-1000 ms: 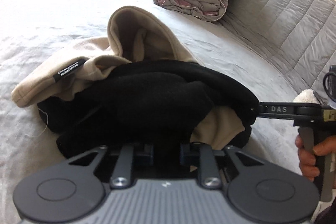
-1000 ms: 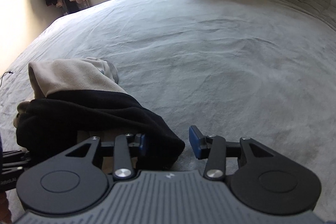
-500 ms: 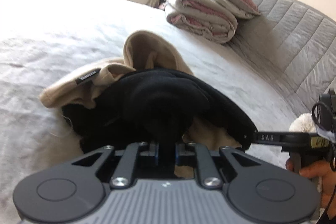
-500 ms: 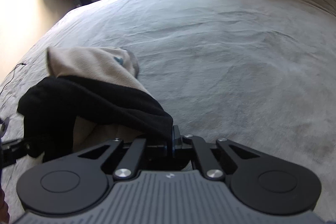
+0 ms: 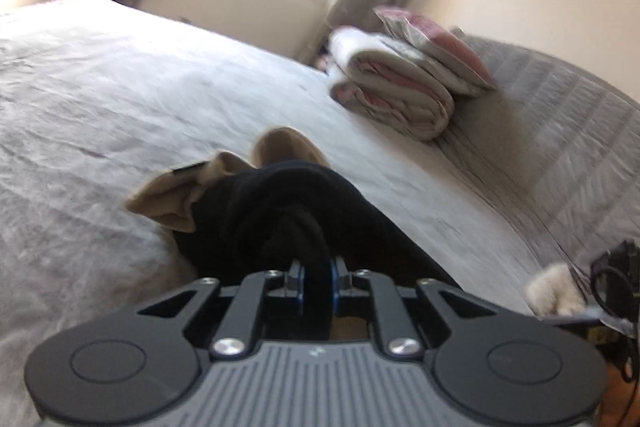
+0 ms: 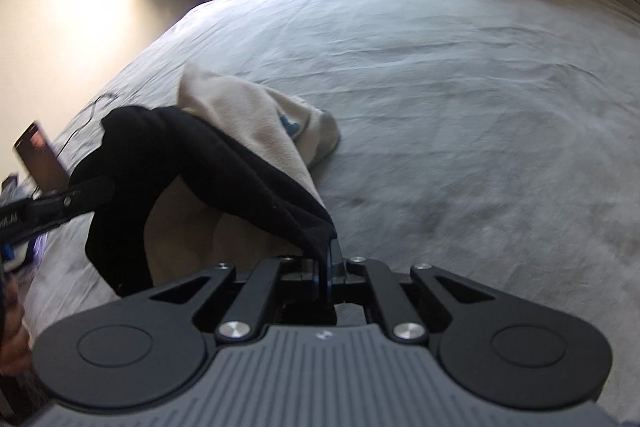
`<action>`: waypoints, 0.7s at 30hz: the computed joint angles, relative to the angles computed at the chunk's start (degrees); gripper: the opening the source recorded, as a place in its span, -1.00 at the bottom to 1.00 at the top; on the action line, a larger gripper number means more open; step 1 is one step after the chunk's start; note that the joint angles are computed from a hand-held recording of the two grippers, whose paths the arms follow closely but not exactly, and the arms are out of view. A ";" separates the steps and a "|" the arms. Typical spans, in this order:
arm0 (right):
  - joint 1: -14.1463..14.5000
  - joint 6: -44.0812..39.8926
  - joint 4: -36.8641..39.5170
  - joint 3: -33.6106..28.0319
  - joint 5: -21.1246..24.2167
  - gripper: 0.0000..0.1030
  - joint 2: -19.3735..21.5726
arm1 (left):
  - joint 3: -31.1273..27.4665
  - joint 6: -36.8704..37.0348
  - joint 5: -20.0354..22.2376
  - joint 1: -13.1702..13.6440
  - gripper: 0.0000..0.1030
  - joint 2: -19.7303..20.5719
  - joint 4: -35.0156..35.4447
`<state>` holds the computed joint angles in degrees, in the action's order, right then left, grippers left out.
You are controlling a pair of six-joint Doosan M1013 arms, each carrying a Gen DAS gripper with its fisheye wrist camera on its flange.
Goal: Fold clothes
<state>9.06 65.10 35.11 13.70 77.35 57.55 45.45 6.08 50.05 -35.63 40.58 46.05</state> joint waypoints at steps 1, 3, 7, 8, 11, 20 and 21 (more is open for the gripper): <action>0.09 -1.64 0.20 1.75 -0.76 -0.78 -0.89 | 0.33 2.42 -0.72 0.33 -0.77 -0.27 -2.84; 0.37 -4.17 0.02 3.93 -1.84 -0.66 -1.96 | 0.84 6.79 -1.62 1.00 -0.77 -0.57 -8.29; 0.86 -4.99 -0.58 4.17 -2.60 -0.19 -1.99 | 1.81 12.28 -3.57 1.65 -0.64 -0.76 -13.53; 0.90 -5.16 -0.24 3.90 -2.76 -0.14 -1.86 | 2.06 13.28 -4.26 1.72 -0.53 -0.88 -14.08; 1.02 -5.70 1.25 2.42 -2.69 -0.05 -1.19 | 3.37 14.80 -6.54 2.12 -0.24 -1.69 -14.65; 2.07 -6.69 7.20 -3.97 -1.45 -0.05 2.26 | 5.19 9.95 -7.35 3.12 -0.20 -2.79 -12.08; 2.38 -6.41 6.73 -5.83 -0.66 -0.05 3.22 | 5.37 9.48 -7.48 3.19 -0.20 -2.86 -11.79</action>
<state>11.43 58.69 41.83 7.87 76.70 60.78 50.82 15.55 42.56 -32.44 37.72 34.26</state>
